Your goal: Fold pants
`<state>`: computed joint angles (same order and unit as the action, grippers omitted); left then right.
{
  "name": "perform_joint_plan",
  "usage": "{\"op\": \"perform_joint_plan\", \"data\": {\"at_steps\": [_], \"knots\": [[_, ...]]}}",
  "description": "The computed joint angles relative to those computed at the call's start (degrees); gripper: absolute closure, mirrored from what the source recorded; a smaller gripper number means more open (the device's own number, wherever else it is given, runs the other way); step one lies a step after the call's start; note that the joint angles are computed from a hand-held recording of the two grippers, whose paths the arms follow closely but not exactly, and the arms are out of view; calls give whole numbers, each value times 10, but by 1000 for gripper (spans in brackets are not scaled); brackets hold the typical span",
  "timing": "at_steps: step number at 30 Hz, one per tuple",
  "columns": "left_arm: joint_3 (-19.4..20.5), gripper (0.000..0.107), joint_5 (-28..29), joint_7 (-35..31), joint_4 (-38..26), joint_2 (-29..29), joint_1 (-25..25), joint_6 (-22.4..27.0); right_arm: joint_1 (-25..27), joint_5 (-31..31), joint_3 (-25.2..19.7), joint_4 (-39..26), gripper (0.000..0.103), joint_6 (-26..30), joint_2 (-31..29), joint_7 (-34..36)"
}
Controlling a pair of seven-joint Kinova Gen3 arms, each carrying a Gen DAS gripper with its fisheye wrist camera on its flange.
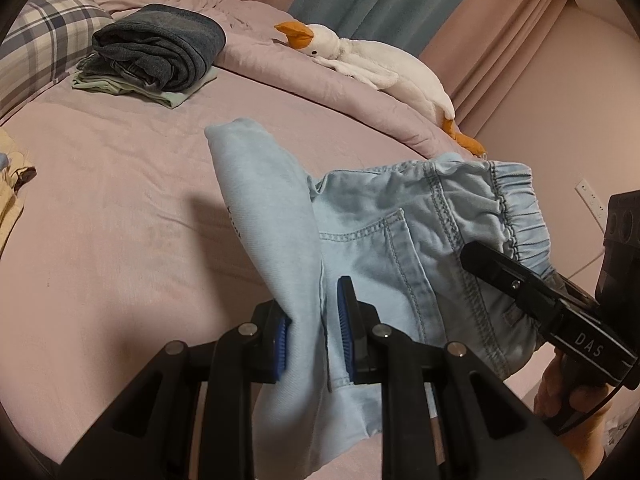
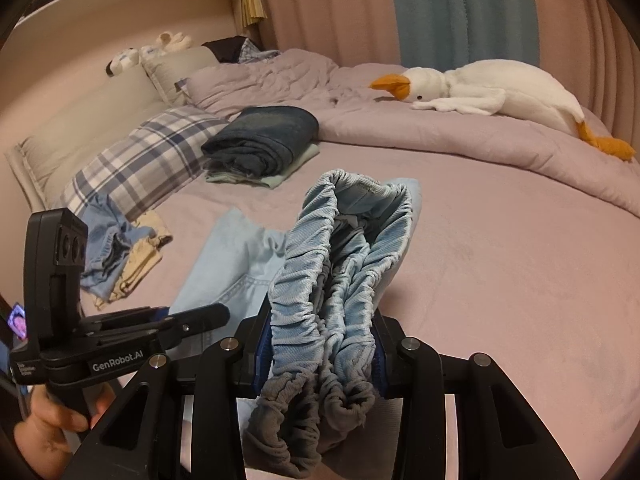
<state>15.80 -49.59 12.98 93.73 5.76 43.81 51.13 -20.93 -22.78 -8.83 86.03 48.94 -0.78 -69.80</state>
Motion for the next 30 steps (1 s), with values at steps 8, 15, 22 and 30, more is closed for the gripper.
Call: {"op": "perform_joint_plan", "data": {"at_steps": [8, 15, 22, 30], "knots": [[-12, 88, 19, -42, -4, 2, -24, -27, -8, 28, -8, -23, 62, -7, 21, -21], [-27, 88, 41, -87, -25, 19, -38, -46, -5, 34, -7, -37, 62, -12, 38, -28], [-49, 88, 73, -145, -52, 41, -46, -62, 4, 34, -6, -47, 62, -19, 55, -34], [-74, 88, 120, -229, -96, 72, -57, -73, 13, 39, -5, -64, 62, -26, 76, -42]]}}
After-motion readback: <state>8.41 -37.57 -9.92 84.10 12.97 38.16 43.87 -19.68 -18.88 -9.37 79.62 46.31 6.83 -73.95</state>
